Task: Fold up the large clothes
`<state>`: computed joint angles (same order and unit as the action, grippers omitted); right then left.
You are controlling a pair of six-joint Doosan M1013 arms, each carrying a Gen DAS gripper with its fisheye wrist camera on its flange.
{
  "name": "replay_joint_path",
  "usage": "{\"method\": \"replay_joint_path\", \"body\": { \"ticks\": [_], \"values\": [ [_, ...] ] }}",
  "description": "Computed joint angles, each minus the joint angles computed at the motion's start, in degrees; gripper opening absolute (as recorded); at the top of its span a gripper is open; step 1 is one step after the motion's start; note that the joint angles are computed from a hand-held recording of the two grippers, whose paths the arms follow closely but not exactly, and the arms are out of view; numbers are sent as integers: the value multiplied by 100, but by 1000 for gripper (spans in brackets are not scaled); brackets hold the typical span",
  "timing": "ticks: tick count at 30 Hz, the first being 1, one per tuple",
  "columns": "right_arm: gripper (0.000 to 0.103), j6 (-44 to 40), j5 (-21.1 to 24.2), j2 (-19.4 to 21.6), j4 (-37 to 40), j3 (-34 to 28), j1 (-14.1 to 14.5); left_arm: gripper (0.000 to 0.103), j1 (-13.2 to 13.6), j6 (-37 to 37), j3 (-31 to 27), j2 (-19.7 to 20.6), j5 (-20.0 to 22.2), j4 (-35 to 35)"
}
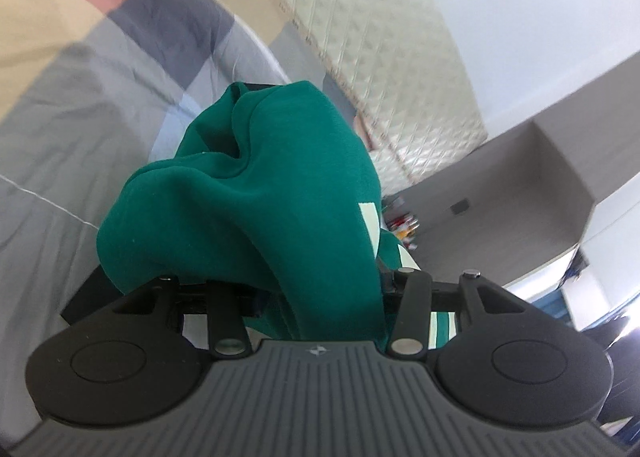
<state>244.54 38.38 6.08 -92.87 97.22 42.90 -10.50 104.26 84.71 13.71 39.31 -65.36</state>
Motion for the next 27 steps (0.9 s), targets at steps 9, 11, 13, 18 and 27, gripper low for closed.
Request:
{"method": "replay_joint_path", "body": {
  "ticks": [9,11,13,18,27],
  "values": [
    [26,1328,131,143,-604,627,134,52,60,1003,350,145,153,-479],
    [26,1642,249,144,-645,705,239,52,94,1063,465,88,210,-539],
    [26,1656,265,137,-490,746,285,52,101,976,482,86,264,-427],
    [29,1605,413,123,168,790,534,54,164,791,725,-35,451,-125],
    [39,1308,383,129,1195,692,587,60,230,141,576,-54,965,634]
  ]
}}
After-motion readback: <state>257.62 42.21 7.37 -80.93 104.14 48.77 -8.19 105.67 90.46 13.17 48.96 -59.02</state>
